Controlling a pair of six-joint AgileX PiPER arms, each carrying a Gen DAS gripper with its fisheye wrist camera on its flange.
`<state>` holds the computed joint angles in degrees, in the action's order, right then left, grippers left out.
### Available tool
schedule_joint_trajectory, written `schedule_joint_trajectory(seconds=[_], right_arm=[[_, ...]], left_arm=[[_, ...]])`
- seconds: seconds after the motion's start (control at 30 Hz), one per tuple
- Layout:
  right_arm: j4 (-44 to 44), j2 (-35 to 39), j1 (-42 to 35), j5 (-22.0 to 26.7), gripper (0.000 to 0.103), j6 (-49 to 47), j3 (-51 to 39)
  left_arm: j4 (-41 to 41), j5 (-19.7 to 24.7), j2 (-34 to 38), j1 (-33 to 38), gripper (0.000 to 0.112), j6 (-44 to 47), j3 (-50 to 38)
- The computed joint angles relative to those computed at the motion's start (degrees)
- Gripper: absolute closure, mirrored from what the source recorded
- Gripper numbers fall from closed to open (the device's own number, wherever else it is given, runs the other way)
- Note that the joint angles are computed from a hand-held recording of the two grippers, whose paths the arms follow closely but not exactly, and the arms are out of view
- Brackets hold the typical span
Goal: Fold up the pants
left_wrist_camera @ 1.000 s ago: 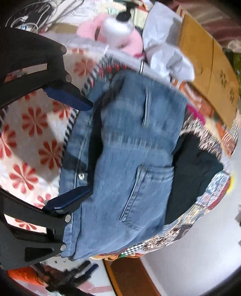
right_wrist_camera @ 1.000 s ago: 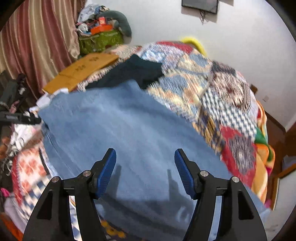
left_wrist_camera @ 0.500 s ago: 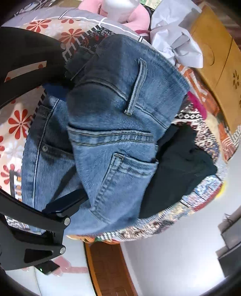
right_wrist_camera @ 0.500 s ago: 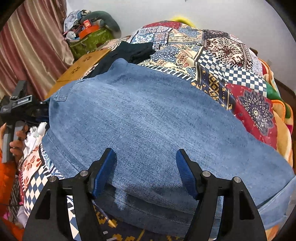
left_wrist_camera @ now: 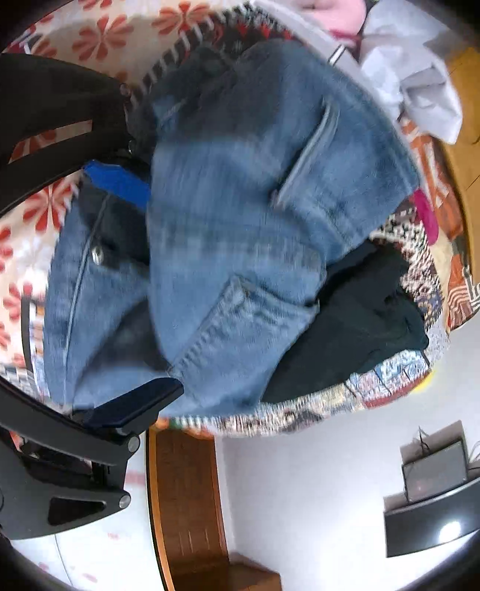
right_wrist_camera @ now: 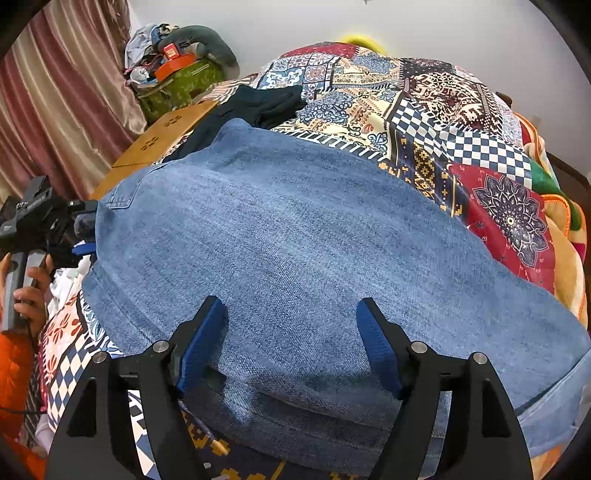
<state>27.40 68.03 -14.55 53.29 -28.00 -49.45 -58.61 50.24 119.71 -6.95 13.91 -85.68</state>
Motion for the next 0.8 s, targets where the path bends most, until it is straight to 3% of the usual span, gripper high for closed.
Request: schedule_joint_trajectory(seconds=[0.13, 0.27, 0.37, 0.53, 0.6, 0.73, 0.8], right_arm=[[0.7, 0.3, -0.5, -0.1, 0.031, -0.7, 0.1], [1.4, 0.5, -0.8, 0.0, 0.031, -1.7, 0.1], [1.5, 0.4, -0.8, -0.1, 0.031, -1.7, 0.2], [2.1, 0.4, -0.9, 0.1, 0.030, -2.0, 0.3], [2.2, 0.4, -0.9, 0.2, 0.030, -2.3, 0.3], [2.2, 0.3, -0.8, 0.2, 0.030, -2.3, 0.4], [2.1, 0.3, -0.8, 0.2, 0.030, -2.3, 0.4]], left_arm=[[1.1, -2.2, -0.6, -1.3, 0.021, -1.3, -1.3], [13.9, -4.8, 1.3, -4.1, 0.022, -12.3, -6.4], [22.5, -3.2, 4.3, -5.2, 0.043, -19.2, -10.1], [27.3, -6.4, 0.5, -5.6, 0.088, -18.3, -5.7], [31.7, -7.3, -2.1, -6.7, 0.093, -19.3, -5.5], [48.1, -14.0, -11.6, -12.5, 0.094, -21.7, -1.5], [51.8, -15.7, -14.3, -14.0, 0.094, -22.3, 0.6]])
